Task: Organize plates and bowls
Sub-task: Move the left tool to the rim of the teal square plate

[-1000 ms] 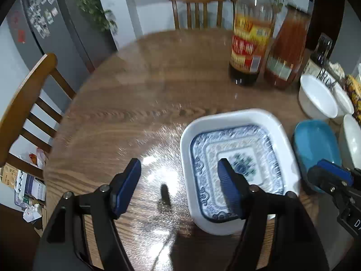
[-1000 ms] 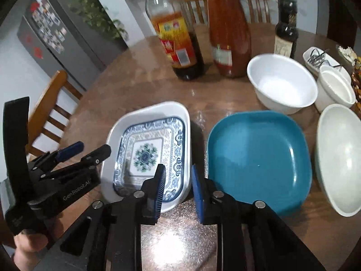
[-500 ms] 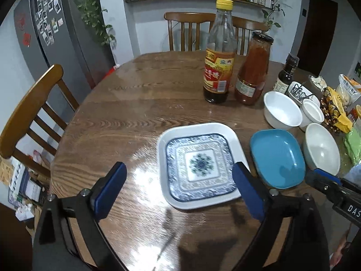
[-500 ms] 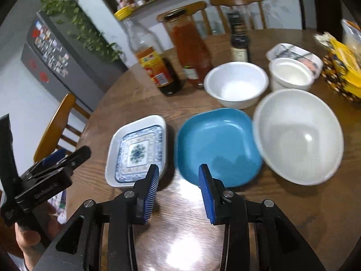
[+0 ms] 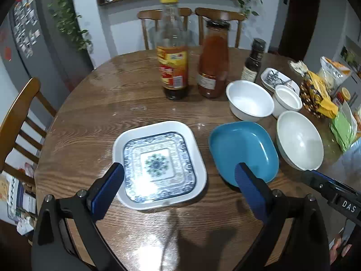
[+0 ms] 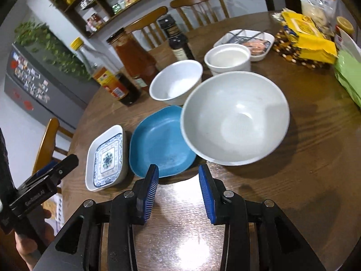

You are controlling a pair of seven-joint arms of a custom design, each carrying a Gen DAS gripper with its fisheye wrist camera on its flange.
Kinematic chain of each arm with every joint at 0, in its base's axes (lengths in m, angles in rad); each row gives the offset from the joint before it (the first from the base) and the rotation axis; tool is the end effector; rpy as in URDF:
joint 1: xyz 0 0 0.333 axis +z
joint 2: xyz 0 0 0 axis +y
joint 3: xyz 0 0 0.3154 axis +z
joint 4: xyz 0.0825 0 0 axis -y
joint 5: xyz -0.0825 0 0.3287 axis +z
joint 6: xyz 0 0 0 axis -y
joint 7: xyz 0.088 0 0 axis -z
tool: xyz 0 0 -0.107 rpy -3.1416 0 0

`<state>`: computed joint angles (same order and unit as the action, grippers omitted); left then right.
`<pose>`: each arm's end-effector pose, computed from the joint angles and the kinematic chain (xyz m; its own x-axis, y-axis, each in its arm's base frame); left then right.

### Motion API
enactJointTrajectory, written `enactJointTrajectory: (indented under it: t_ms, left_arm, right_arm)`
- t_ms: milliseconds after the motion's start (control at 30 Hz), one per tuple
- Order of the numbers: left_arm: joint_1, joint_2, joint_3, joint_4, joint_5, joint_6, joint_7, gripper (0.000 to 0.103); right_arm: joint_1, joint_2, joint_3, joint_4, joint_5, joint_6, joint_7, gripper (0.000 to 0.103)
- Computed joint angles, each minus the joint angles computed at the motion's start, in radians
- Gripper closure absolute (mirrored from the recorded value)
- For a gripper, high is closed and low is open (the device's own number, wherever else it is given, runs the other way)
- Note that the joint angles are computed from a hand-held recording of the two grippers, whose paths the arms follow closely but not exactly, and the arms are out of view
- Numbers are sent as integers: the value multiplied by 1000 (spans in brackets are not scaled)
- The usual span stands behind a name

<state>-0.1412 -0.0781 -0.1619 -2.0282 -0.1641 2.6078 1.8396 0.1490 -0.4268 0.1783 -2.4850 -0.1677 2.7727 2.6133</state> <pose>0.5048 -0.1572 0.5771 -0.4384 -0.8984 -0.0255 -0.7003 0.3592 -0.6169 0.3844 0.1479 0.5459 -0.3774 -0.8200 -0.4303 -0.6526 0.5652 -0.5047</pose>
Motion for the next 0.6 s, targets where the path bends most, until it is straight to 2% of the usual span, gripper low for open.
enactJointTrajectory:
  t_ms: [267,600]
  left_arm:
    - [-18,73,-23,57,59,-32,-17,4]
    - [-26,135,-36,112,67,-47,17,4]
  right_arm:
    - [-1,2,-8,-20,16,6,11,65]
    - [3,46,-11,-18,32,16,32,65]
